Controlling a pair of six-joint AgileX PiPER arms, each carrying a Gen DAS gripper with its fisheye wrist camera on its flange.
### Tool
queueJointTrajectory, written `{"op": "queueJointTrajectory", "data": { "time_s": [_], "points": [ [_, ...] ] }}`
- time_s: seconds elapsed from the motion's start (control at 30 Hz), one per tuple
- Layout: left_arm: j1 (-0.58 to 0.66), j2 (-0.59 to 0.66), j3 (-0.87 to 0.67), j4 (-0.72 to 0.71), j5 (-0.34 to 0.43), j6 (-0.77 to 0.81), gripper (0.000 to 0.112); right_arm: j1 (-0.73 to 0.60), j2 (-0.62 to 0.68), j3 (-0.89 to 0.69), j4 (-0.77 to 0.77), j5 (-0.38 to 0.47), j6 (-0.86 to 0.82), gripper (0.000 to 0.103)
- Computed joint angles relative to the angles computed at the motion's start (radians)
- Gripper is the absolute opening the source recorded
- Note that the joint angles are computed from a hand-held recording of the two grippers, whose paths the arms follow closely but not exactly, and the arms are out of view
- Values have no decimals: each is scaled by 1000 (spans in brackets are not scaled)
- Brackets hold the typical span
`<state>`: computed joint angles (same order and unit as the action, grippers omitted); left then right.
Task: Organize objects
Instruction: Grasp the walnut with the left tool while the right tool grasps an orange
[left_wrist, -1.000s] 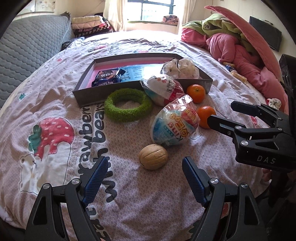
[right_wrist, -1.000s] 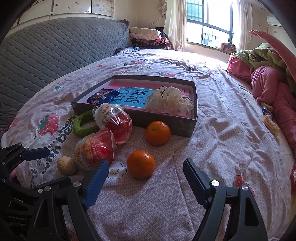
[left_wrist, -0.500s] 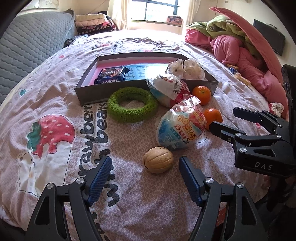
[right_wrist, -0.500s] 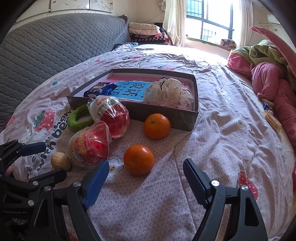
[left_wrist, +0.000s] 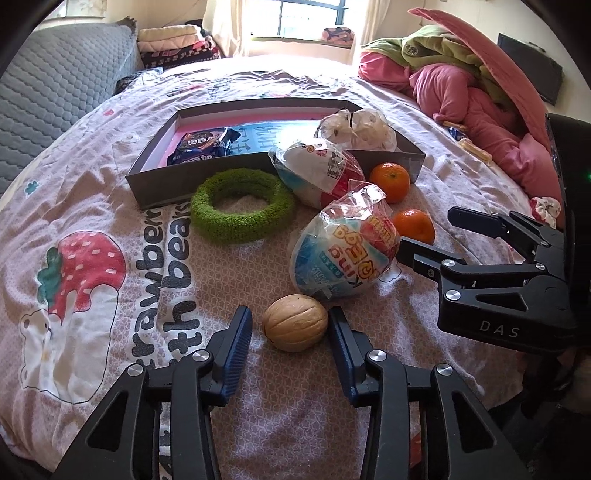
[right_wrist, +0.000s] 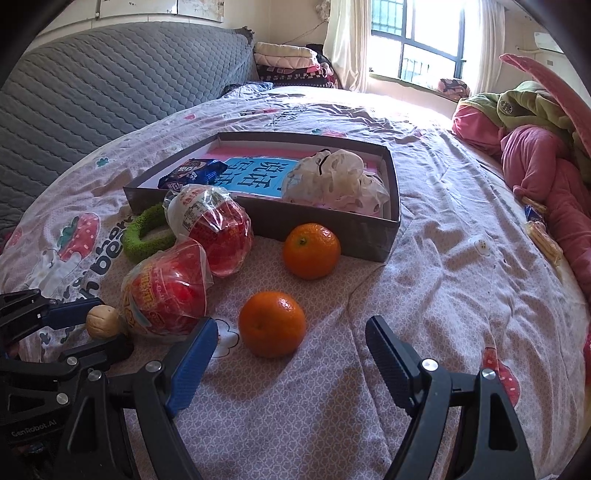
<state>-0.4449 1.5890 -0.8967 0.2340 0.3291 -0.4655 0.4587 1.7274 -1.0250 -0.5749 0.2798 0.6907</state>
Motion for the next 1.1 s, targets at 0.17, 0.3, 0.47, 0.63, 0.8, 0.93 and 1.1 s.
{"op": "queueJointTrajectory", "data": {
  "time_s": [0.17,0.3,0.47,0.63,0.8,0.93,1.1],
  "points": [
    [1,5,-3,-18,-7,16,38,4,18,-12,-55,5,60,73],
    [4,7,-3,-37,-12,31,35,7,26,-18,-53,9,56,68],
    [4,9,-5,-37,-15,29,35,15,35,-20,-41,-3,30,53],
    [11,6,2,-64,-24,57,35,10,23,-4,0,-32,-14,39],
    [20,-3,8,-98,-30,87,35,-11,14,5,104,-57,-101,39],
    [23,-14,11,-94,-29,77,35,-15,-3,21,52,-75,-43,39],
    [28,-51,20,-89,-35,68,35,-21,-33,47,10,-115,5,38]
  ]
}}
